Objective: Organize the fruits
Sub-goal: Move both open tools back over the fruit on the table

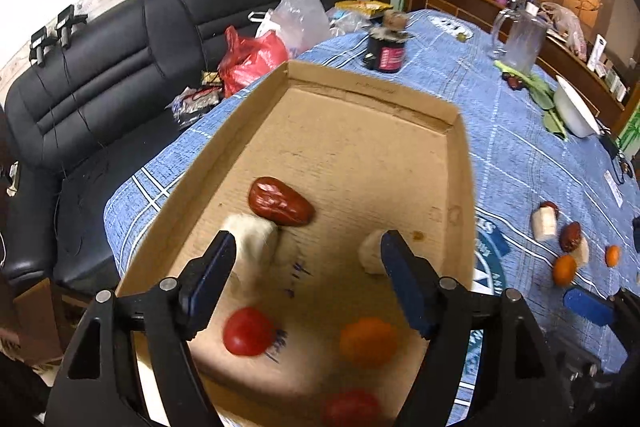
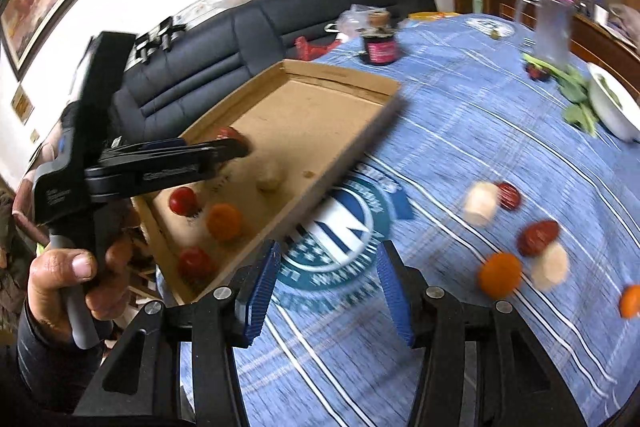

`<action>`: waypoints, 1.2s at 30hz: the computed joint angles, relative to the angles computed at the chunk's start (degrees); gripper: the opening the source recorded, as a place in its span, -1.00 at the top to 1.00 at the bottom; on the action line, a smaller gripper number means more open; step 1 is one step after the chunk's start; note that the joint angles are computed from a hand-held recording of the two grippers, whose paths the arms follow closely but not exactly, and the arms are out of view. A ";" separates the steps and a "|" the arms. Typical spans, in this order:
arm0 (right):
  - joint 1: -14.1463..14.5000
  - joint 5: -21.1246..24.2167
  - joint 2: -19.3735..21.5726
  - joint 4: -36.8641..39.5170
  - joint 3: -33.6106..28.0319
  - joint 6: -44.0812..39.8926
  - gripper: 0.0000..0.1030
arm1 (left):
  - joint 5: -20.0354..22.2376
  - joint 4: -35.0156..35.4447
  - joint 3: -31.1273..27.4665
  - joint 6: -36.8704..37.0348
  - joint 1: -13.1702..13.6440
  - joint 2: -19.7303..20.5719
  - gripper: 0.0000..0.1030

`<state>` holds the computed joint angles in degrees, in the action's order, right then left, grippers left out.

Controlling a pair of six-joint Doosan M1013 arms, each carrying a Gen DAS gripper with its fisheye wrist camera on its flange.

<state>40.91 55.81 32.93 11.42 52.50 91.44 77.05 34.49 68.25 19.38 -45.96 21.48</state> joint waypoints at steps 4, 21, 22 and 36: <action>-1.08 -1.70 -2.40 -1.74 3.75 2.53 0.00 | -0.67 1.29 -0.92 0.55 -1.40 0.41 -0.45; -4.72 -5.70 -8.99 -7.22 13.78 10.59 -0.01 | -2.66 0.06 -7.04 6.00 -4.37 3.83 -0.45; -4.90 -5.87 -9.25 -7.41 14.17 10.89 -0.01 | -2.72 -0.12 -7.38 6.39 -4.42 4.05 -0.45; -6.97 -7.04 -11.38 -9.80 17.96 14.85 -0.01 | -3.76 -4.45 -12.92 13.94 -5.45 8.03 -0.45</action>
<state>33.95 48.77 21.55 1.62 70.46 106.29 73.29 30.04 55.33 33.32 -51.41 29.51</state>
